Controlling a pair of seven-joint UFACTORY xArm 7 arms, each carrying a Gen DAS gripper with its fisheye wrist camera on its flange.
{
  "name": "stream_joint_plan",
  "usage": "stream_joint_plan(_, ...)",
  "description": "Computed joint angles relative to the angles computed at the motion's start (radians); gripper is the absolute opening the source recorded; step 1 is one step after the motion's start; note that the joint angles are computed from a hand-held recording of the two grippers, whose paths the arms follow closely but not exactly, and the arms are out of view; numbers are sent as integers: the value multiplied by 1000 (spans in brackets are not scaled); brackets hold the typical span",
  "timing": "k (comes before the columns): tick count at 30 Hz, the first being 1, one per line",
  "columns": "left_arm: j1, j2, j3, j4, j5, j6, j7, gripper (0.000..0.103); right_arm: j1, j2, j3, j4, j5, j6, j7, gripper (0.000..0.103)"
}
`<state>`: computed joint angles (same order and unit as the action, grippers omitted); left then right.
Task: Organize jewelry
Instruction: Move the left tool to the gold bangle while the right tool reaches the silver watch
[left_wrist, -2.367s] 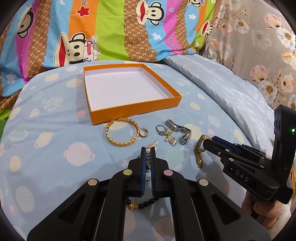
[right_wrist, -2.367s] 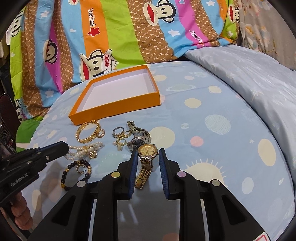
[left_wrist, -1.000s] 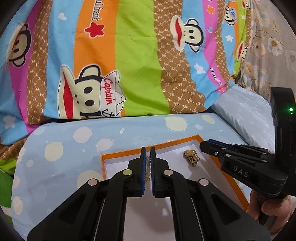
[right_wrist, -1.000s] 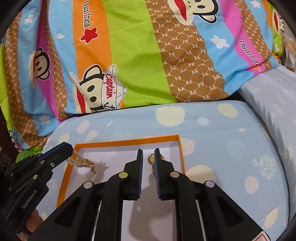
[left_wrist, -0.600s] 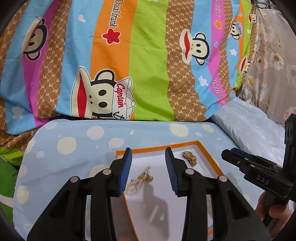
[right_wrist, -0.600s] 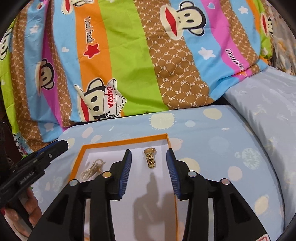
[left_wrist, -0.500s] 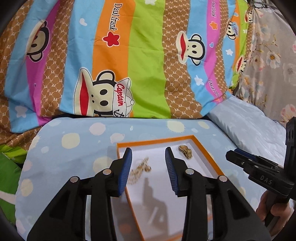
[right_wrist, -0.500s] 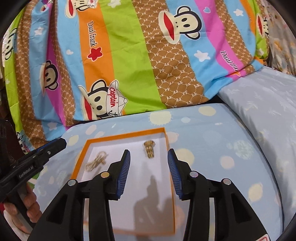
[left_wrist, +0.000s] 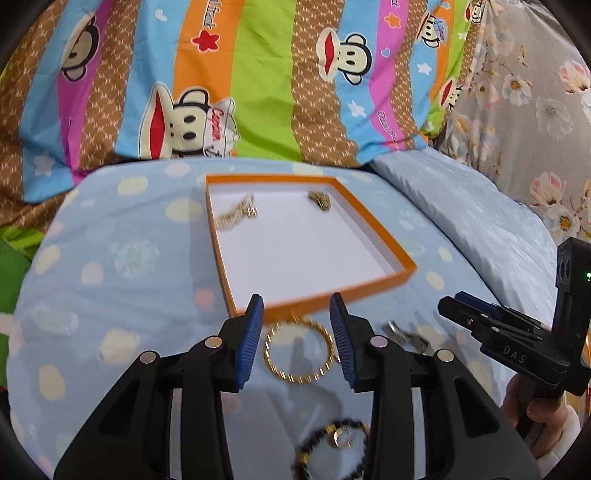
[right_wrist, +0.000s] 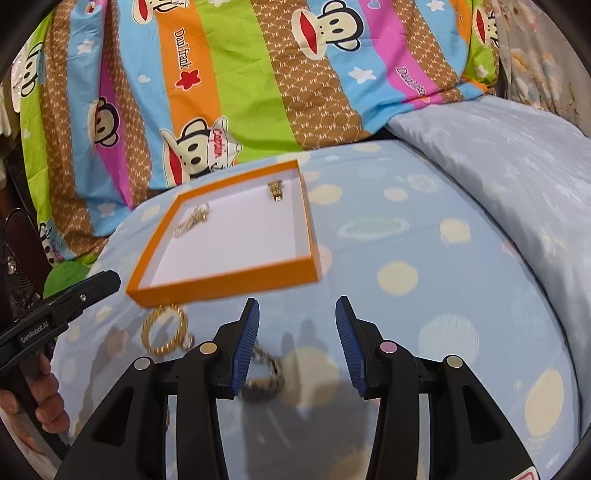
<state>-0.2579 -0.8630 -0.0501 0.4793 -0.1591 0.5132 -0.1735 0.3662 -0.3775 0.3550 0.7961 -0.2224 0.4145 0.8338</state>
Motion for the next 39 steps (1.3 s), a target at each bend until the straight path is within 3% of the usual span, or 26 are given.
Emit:
stream_joint_plan(4, -10, -76, -21, -57, -13, 52, -39, 48, 24, -18, 2, -32, 22, 5, -2, 43)
stream_joint_plan(15, -41, -259, -41, -144, -7, 198, -98, 48, 60, -13, 23, -40, 25, 17, -10, 44)
stream_joint_plan(18, -51, -288, -47, -157, -9, 226, -108, 48, 61, 1, 26, -33, 26, 17, 1, 49)
stream_joint_plan(26, -74, -324, -51, -167, -20, 253, -122, 48, 51, 61, 41, 13, -33, 36, 39, 50)
stream_joint_plan(28, -85, -336, -53, -170, -23, 262, -120, 49, 56, 61, 37, 13, -42, 42, 44, 44)
stream_joint_plan(29, -92, -340, -54, -172, -26, 266, -119, 51, 60, 61, 34, 13, -42, 46, 44, 33)
stream_joint_plan(31, -101, -347, -58, -177, -32, 272, -121, 57, 68, 56, 25, 6, -36, 42, 40, 31)
stream_joint_plan(39, -112, -336, -85, -188, -25, 257, -138, 62, 67, 17, 28, -28, -37, 31, 64, 30)
